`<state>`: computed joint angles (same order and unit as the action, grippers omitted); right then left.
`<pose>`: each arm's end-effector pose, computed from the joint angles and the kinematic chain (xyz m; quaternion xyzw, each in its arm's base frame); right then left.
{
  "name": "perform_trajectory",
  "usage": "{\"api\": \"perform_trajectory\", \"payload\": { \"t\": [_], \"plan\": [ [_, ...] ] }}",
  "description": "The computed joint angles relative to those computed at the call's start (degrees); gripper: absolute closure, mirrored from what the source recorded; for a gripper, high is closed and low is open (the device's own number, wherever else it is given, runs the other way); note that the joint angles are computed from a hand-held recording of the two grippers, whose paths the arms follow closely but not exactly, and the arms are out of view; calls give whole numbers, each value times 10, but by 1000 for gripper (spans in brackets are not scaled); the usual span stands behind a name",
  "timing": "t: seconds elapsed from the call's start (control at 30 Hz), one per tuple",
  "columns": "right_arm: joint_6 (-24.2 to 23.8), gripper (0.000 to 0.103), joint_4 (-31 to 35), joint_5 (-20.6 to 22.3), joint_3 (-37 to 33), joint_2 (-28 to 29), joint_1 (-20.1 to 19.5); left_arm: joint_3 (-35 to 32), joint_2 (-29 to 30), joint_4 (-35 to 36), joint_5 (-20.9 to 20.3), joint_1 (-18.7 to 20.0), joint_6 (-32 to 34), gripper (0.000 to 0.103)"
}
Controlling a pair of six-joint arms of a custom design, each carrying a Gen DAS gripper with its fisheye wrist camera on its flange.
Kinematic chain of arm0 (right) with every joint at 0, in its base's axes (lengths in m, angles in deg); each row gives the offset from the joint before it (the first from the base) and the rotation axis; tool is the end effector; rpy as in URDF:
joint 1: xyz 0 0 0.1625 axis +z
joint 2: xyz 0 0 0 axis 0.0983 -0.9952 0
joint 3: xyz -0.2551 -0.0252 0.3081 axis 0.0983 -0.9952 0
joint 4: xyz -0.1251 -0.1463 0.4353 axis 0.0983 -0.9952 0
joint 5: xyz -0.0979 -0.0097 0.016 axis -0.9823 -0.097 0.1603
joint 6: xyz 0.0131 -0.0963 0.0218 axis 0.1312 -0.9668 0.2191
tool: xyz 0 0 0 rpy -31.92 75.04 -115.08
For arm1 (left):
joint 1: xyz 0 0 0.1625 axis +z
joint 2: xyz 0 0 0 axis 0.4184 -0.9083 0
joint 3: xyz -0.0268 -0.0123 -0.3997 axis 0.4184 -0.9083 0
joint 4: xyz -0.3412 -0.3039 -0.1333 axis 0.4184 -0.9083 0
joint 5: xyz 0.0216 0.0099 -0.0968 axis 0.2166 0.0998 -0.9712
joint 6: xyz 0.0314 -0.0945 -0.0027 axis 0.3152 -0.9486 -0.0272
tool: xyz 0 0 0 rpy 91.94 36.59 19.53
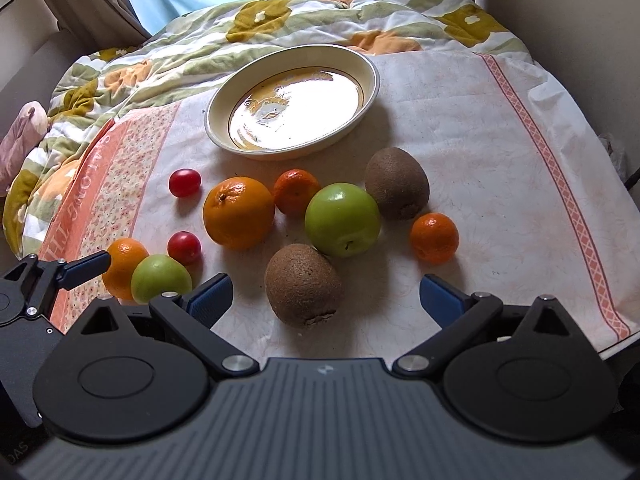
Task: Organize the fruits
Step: 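Grasp the green apple with the left tool while the right tool grasps a brown kiwi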
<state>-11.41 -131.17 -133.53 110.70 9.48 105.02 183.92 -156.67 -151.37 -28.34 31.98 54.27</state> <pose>0.3358 -0.6569 0.0394 0.2061 -0.9279 0.1927 0.2438 -0.1214 -0.5962 0.2225 0.1665 0.8039 -0.2811 0.4969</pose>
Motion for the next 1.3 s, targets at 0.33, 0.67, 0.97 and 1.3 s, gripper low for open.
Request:
{"api": "perform_trajectory", "payload": {
  "t": [0.33,0.67,0.97,1.3],
  "plan": [
    [0,0,8,2,-15,19,-6,-10,22,-33,-9,16,56,31],
    [-4,0,16,3,-21,27,-7,7,28,-68,17,12,124,42],
    [-14,0,8,1,-18,29,-5,7,14,-30,7,19,84,43],
    [-30,7,14,5,-27,41,-12,15,-8,3,-18,15,31,43]
  ]
}}
